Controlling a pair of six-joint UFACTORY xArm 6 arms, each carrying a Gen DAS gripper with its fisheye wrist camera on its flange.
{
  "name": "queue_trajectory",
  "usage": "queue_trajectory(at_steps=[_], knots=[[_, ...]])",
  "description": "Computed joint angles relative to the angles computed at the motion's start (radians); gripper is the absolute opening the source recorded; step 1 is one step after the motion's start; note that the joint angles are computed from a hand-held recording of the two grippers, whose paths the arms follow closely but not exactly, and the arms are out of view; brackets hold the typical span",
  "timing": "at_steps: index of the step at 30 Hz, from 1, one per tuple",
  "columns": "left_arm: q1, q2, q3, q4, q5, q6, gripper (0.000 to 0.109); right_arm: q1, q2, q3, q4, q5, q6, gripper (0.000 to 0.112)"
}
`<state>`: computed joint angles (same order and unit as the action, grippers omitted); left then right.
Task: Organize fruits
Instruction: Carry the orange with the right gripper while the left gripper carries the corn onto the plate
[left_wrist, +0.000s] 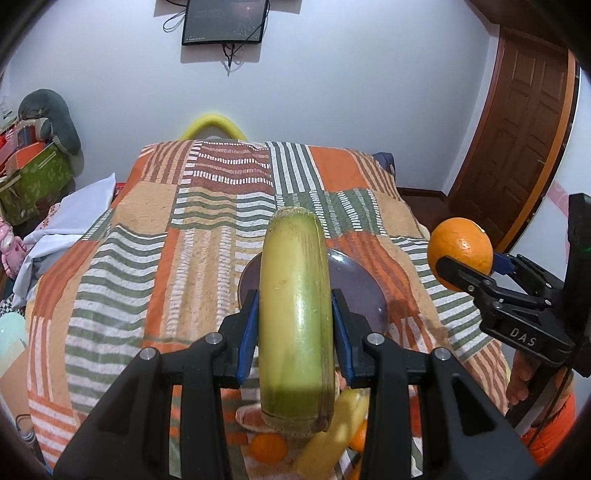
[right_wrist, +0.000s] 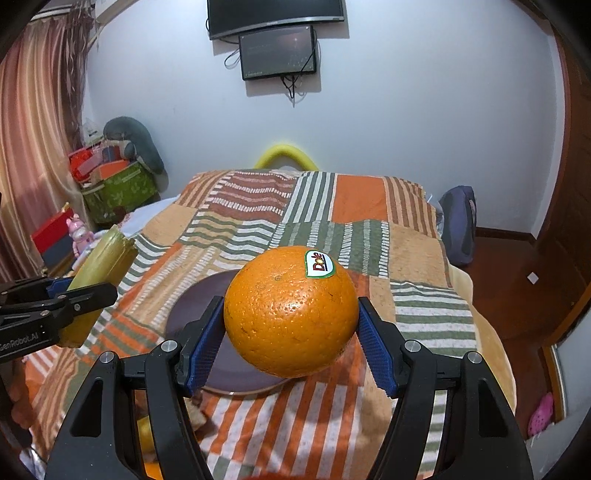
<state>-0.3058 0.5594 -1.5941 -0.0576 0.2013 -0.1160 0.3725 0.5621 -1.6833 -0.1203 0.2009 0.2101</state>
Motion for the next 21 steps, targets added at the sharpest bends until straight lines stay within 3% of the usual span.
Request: queue_trajectory(at_steps=[9, 21], knots=[[0.009, 0.190, -0.259, -0.001, 0.123, 0.003, 0.037, 0.001, 0.155, -0.210, 0.076, 0.121, -0.109, 0.066], [0.021, 0.472, -0.698, 0.007, 0.345, 0.013, 0.037, 0.001, 0.417, -0.627, 0.151, 0.397, -0.223, 0.066]])
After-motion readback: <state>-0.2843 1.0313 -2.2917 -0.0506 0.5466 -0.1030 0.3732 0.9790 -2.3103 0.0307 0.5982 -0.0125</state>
